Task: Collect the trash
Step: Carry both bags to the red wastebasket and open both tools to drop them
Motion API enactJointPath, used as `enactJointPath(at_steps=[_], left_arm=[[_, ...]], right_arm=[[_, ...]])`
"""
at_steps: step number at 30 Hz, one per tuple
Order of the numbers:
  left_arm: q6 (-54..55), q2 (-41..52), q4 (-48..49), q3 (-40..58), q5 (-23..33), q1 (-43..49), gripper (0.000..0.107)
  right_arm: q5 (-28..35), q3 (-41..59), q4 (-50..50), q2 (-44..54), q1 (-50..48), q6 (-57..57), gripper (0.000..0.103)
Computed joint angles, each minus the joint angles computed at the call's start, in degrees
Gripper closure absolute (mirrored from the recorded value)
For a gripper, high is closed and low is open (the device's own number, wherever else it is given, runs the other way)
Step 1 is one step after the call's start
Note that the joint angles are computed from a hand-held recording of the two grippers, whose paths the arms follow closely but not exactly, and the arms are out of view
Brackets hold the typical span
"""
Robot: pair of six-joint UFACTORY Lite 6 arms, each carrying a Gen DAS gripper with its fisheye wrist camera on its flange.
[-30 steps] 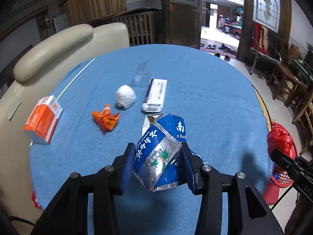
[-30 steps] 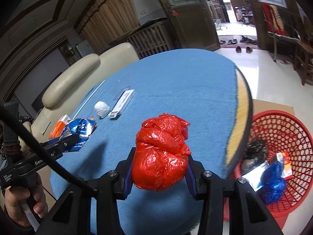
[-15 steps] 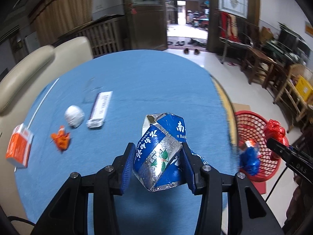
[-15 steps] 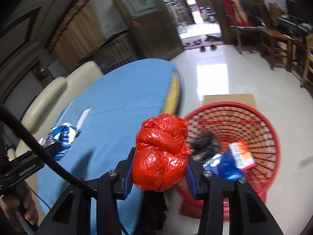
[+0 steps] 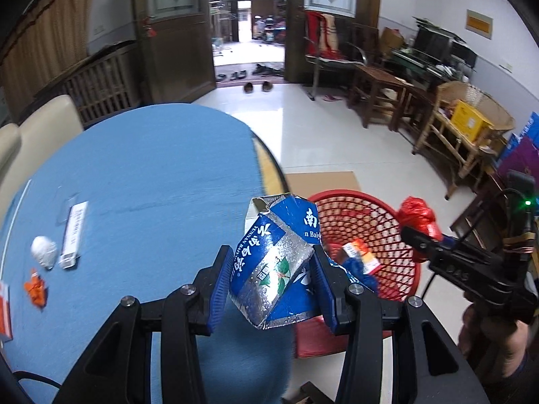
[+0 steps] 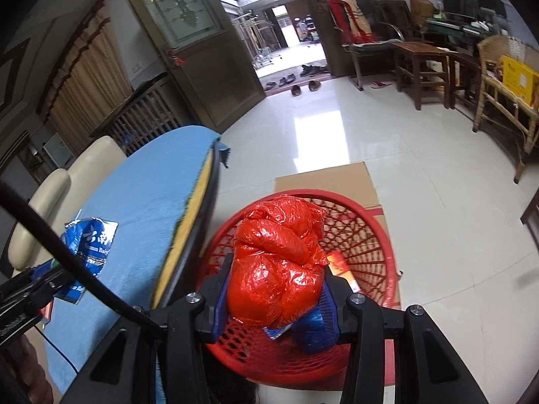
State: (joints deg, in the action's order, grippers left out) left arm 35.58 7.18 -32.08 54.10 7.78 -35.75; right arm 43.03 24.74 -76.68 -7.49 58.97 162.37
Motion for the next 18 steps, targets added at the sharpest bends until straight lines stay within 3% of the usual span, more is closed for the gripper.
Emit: enactJointPath(at_steps=[10,11,13,18], left_arm=[[-3.22,7.61,2.36,7.29,2.06,-4.75,0.059],[-1.88,8.39,1.04,8.10,2.72,-5.00,0.059],[-4.64,9.87,3.75,9.42,2.73,-6.29,0.059],[-3.77,14.93,2.76,14.35,5.31,-7.68,0.057]], right_arm=[[-5.95,-3.83,-4.86,-2.44,-8.69,-0.75,0.053],[-5.87,-3.36,-4.40,-1.72,-8.52,-0.80,0.051],[-6.92,-3.77,-4.62,-1.70,-10.17,-0.90,0.037],[-6.62,-6.38,-3.53,-4.83,-11.74,-0.66,0.033]])
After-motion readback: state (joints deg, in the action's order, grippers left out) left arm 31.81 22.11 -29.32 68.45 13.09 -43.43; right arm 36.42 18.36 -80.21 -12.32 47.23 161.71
